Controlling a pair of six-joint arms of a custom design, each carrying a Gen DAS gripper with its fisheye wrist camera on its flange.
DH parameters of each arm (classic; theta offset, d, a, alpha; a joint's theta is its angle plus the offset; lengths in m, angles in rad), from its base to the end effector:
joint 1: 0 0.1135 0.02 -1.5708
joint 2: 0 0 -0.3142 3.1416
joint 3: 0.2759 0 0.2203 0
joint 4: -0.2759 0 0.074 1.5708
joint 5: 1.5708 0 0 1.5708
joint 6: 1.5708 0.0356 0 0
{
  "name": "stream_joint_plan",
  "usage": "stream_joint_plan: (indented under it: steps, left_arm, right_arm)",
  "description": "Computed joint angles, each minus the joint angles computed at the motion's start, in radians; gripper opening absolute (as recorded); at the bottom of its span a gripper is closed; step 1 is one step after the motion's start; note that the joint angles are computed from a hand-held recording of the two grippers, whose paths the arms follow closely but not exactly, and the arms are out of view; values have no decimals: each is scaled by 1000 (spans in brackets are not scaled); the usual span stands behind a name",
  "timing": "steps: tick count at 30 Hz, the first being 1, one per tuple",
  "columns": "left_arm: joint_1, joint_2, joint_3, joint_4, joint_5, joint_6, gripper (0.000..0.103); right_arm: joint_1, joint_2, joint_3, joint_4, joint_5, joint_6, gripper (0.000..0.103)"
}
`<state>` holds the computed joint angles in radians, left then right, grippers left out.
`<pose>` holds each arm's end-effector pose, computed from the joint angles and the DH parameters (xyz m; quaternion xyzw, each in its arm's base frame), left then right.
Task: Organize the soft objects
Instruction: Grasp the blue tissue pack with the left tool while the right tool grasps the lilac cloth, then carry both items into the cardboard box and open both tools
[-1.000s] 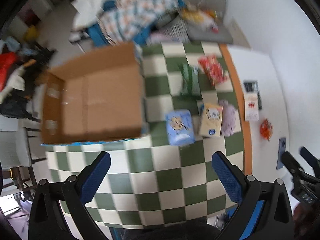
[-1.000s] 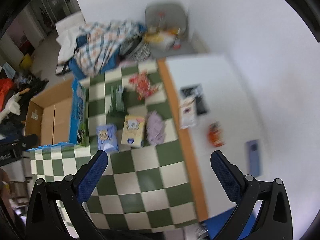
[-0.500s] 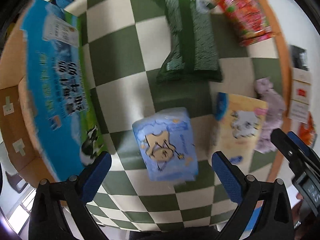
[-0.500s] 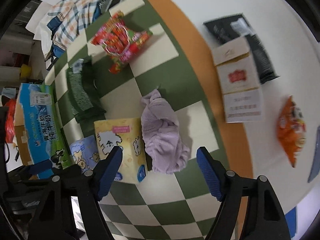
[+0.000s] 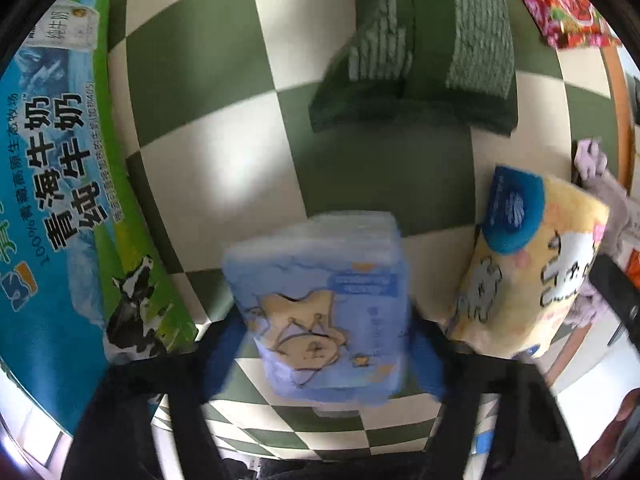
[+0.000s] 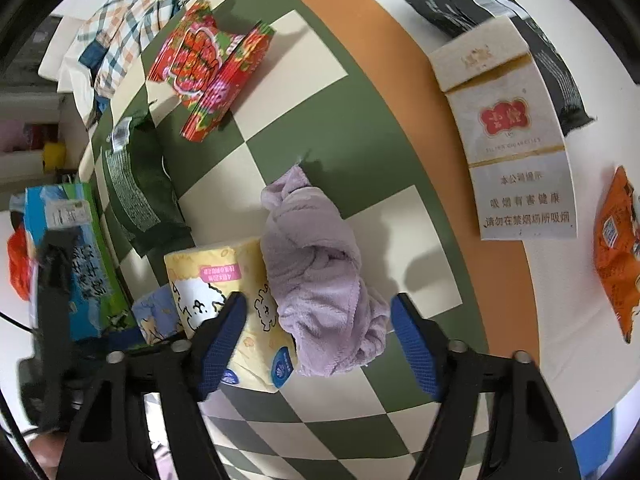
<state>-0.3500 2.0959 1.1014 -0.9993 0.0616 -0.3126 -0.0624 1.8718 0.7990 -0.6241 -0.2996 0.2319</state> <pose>0.2795 -0.1044 0.1405 -0.0118 -0.9772 -0.0398 0.2082 0.2537 -0.0053 0.1489 -0.1540 -0.9748 -0.1431 0.0747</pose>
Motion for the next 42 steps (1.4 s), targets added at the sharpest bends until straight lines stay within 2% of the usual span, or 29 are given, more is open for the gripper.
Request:
stream_joint_plan:
  steps: [5,8,9,10,16,20,23,24,26,31,32,33,34,39,42]
  left_arm:
    - [-22,-30,-67,67,3,-31,54]
    - [-14,-75,-75,44,8,-31,47]
    - [-17,-88,-68,33,11,-36,47]
    - [-18,-107,-68,28,9,-40,47]
    - [-39,-265,-67,-37,33,-65,46]
    - [-57,-408,-40,-116,46,-72,46]
    - [-73,-516,35,-218,46,-76,46]
    - [-75,-528,96,-261,43,-75,46]
    - [-40,-592,149,-331,37,-47,46]
    - [225,-628,380,-495,48,178,46]
    - [254,-599,376,-457,42,187,46]
    - [301,-596,411,-476,43,225,46]
    - [398,-594,439,-490,45,309,46]
    - [681,-528,573,-530,50,543,46]
    - [826,-441,610,-487,39,643,46]
  right_arm:
    - [-29,24,-26,12,-8,-22,58]
    - [-3,29,-54,52,-8,-11,47]
    - [9,11,-63,59,5,-1,38]
    - [5,2,-68,58,9,-4,36]
    - [-47,-109,-106,5,15,-44,33]
    - [-95,-222,-112,-88,-7,-104,32]
    - [-87,-342,-88,-201,-35,-127,32]
    - [-76,-373,-71,-238,-48,-126,32]
    - [-43,-438,-28,-315,-74,-118,32]
    - [137,-545,164,-470,-132,-13,32]
    - [210,-548,210,-471,-137,52,32]
    - [284,-547,263,-476,-142,110,32]
    - [340,-546,302,-479,-142,155,32]
    - [664,-376,573,-411,-89,383,32]
    - [807,-229,730,-389,-35,465,32]
